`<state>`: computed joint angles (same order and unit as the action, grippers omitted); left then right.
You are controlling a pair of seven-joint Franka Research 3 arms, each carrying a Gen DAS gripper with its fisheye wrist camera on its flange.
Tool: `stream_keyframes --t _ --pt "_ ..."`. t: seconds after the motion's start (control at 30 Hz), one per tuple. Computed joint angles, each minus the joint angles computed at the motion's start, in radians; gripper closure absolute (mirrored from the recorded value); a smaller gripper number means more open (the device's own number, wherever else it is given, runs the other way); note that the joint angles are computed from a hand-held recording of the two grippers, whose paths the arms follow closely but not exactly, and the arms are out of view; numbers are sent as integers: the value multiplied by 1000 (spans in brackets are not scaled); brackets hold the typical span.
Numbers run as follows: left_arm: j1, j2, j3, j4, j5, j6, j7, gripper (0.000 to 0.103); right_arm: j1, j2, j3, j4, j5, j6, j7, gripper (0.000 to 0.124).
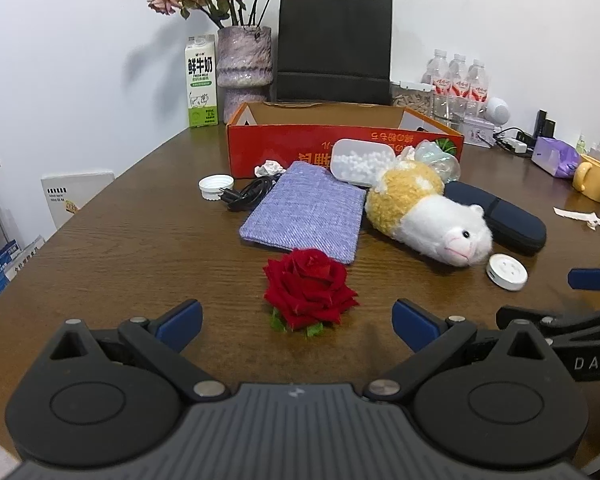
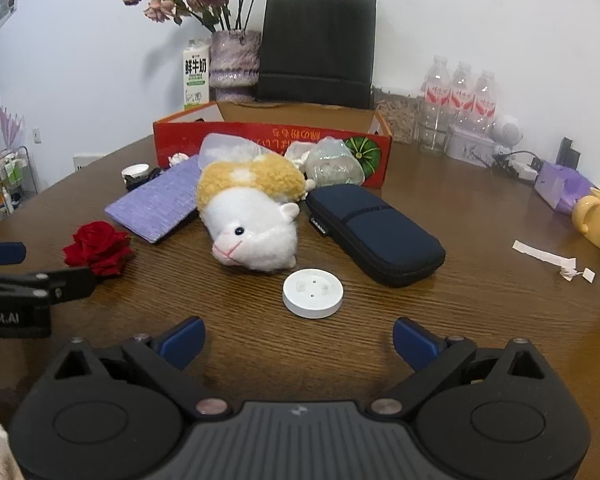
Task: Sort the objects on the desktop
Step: 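Reach the left gripper toward the red rose on the table, then grasp the red rose with the left gripper while the right gripper grasps the white puck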
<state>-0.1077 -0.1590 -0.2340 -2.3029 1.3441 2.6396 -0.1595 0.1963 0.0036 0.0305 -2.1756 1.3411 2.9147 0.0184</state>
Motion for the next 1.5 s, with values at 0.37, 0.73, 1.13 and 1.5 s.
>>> stream_keyframes --t 0.37,0.73,1.13,1.5 --pt "14 88 38 81 -59 49 79 16 -29 103 24 104 -150 -34 170 47" --pt "28 92 59 78 -92 119 101 64 -72 103 30 131 -79 -124 101 86" --pt "76 99 68 218 124 149 -17 66 -77 130 19 299 158 -184 -95 86" --pt "38 398 151 640 6 121 113 66 -45 504 60 867 -65 -127 247 86"
